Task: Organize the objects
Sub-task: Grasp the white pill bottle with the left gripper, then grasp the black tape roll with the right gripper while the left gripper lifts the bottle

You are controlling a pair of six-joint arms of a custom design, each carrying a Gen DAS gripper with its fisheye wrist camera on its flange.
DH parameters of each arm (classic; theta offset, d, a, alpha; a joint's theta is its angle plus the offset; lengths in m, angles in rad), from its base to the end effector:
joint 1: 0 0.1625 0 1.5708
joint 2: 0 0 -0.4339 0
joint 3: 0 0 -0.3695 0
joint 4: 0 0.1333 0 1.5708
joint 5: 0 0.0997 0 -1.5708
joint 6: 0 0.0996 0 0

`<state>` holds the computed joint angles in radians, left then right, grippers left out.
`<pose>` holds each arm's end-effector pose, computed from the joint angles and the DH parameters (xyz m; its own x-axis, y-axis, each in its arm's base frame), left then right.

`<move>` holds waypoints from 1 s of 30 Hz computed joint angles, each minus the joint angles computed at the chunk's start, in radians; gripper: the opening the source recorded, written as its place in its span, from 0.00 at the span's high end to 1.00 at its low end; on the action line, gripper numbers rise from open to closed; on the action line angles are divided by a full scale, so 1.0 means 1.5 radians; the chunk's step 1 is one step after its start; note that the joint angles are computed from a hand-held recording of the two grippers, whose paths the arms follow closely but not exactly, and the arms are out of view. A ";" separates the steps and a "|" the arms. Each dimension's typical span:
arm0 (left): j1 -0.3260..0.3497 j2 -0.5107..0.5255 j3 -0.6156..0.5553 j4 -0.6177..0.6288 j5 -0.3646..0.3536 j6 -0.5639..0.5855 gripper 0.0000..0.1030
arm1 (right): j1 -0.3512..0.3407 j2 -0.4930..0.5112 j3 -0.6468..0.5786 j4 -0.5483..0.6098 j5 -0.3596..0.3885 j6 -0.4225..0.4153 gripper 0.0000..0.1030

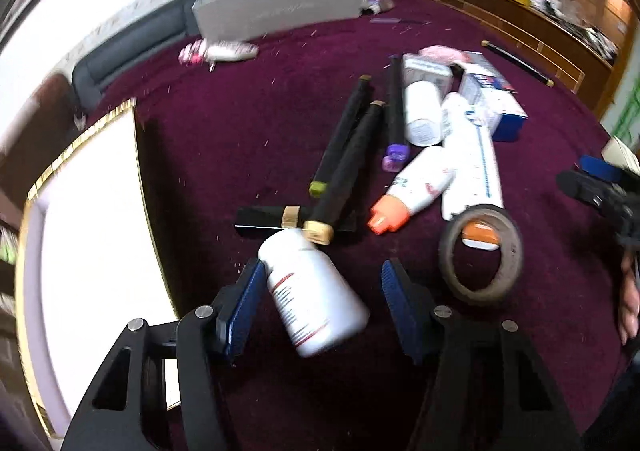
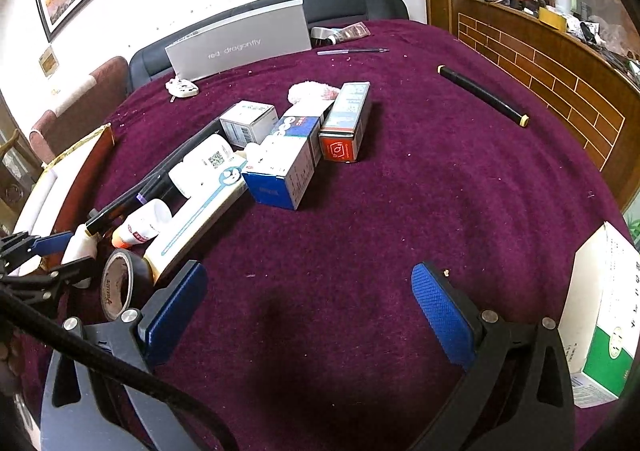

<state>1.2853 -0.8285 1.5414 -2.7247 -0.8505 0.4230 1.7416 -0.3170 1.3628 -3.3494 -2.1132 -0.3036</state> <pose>-0.0048 -0.7229 0.2154 -0.6254 0.3029 -0.7191 0.5608 0.8152 -0.1444 0.2045 -0.7041 -0.0187 -0.8236 -0.0332 0.5661 -0.3904 0.7572 -0.5237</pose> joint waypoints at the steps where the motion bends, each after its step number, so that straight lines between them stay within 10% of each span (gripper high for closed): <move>1: 0.004 0.004 -0.011 0.024 -0.004 -0.034 0.47 | 0.000 0.000 0.001 0.001 0.001 0.000 0.00; 6: -0.005 0.013 0.020 -0.060 0.034 -0.047 0.70 | -0.002 -0.002 0.003 0.003 0.009 0.003 0.03; 17: -0.010 -0.052 0.133 -0.159 -0.027 -0.075 0.70 | -0.005 -0.013 0.021 0.006 0.054 -0.010 0.11; 22: -0.015 -0.084 0.187 -0.192 -0.039 -0.064 0.70 | 0.002 -0.024 0.062 -0.021 0.137 -0.128 0.25; 30: -0.008 -0.095 0.216 -0.205 -0.043 -0.057 0.70 | 0.057 0.003 0.013 0.065 0.083 -0.310 0.25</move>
<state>1.2740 -0.9705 1.8658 -3.0328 -0.9153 0.3383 1.8272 -0.3120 1.3825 -3.2520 -1.9890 -0.7688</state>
